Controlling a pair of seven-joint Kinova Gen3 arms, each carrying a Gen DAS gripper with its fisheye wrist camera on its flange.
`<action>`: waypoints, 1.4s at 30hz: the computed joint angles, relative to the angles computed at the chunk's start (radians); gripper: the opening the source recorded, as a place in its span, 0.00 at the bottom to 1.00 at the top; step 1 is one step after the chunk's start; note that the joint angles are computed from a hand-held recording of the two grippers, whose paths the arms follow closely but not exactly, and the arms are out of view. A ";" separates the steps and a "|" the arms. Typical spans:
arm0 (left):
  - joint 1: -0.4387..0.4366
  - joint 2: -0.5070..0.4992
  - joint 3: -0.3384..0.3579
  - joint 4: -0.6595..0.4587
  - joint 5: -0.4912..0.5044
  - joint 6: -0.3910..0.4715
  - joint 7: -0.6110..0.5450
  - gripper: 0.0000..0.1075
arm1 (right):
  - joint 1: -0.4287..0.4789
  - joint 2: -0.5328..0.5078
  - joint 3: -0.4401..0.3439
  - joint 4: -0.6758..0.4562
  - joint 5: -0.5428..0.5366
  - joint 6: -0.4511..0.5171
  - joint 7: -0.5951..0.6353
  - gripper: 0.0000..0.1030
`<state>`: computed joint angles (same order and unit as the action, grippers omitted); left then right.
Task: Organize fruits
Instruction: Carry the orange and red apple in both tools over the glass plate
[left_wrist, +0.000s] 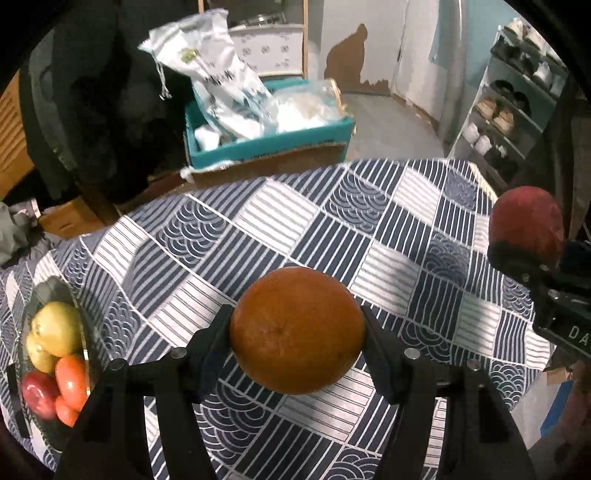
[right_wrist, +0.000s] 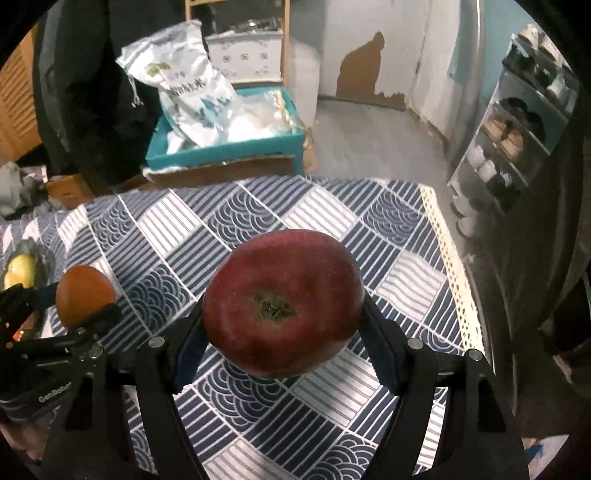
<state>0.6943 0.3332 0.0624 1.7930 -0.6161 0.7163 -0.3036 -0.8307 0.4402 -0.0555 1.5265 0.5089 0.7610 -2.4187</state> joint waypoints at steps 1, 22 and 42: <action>0.006 -0.014 -0.004 0.005 -0.008 0.003 0.009 0.63 | -0.004 -0.004 0.000 -0.002 0.004 0.001 -0.001 0.74; -0.025 -0.229 0.133 0.084 -0.207 0.164 0.219 0.63 | -0.088 -0.077 -0.038 -0.044 0.130 -0.002 -0.052 0.74; -0.205 -0.439 0.270 0.223 -0.220 0.212 0.305 0.63 | -0.168 -0.026 -0.057 -0.201 0.098 -0.016 0.036 0.74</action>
<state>0.4891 -0.1055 0.3324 2.0159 -0.8365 0.9280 0.0012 -0.9988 0.4139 -0.1126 1.3256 0.6069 0.7450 -2.3827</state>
